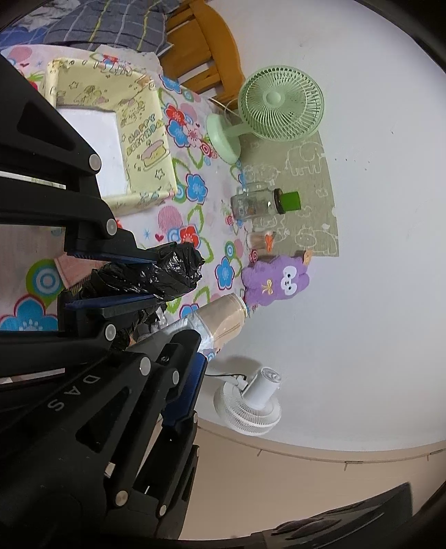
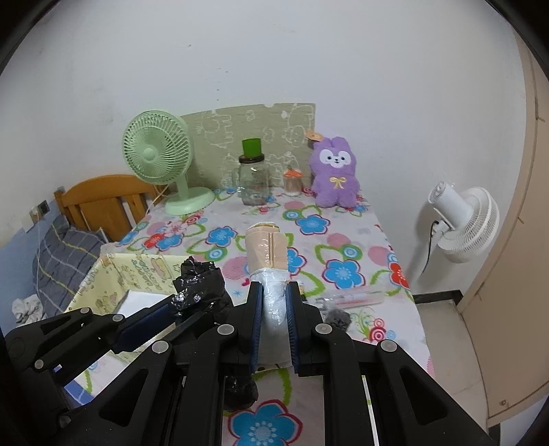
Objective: Organize soft objects
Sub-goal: 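Carry the black bundle with the left gripper while the right carries the white roll to the box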
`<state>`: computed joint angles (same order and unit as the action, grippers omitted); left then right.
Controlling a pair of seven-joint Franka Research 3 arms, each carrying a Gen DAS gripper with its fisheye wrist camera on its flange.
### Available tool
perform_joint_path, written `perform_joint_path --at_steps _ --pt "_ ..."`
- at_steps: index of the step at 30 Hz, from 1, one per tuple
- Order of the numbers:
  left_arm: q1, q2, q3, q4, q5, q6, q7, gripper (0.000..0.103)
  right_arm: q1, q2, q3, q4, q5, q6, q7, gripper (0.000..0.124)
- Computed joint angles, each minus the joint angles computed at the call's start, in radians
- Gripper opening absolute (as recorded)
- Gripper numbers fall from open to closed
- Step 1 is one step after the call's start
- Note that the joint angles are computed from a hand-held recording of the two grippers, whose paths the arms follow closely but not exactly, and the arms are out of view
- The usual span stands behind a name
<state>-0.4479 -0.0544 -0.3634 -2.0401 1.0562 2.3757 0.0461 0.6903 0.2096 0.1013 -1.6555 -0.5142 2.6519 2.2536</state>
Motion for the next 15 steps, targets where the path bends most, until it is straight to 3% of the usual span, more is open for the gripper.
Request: perform_joint_path --at_steps 6,15 --pt "0.015 -0.037 0.002 -0.033 -0.006 -0.028 -0.003 0.015 0.028 0.047 -0.006 0.065 -0.017 -0.013 0.021 0.017" --pt "0.053 -0.087 0.002 -0.082 -0.025 -0.041 0.004 0.016 0.072 0.146 -0.022 0.195 0.054 -0.044 -0.048 0.017"
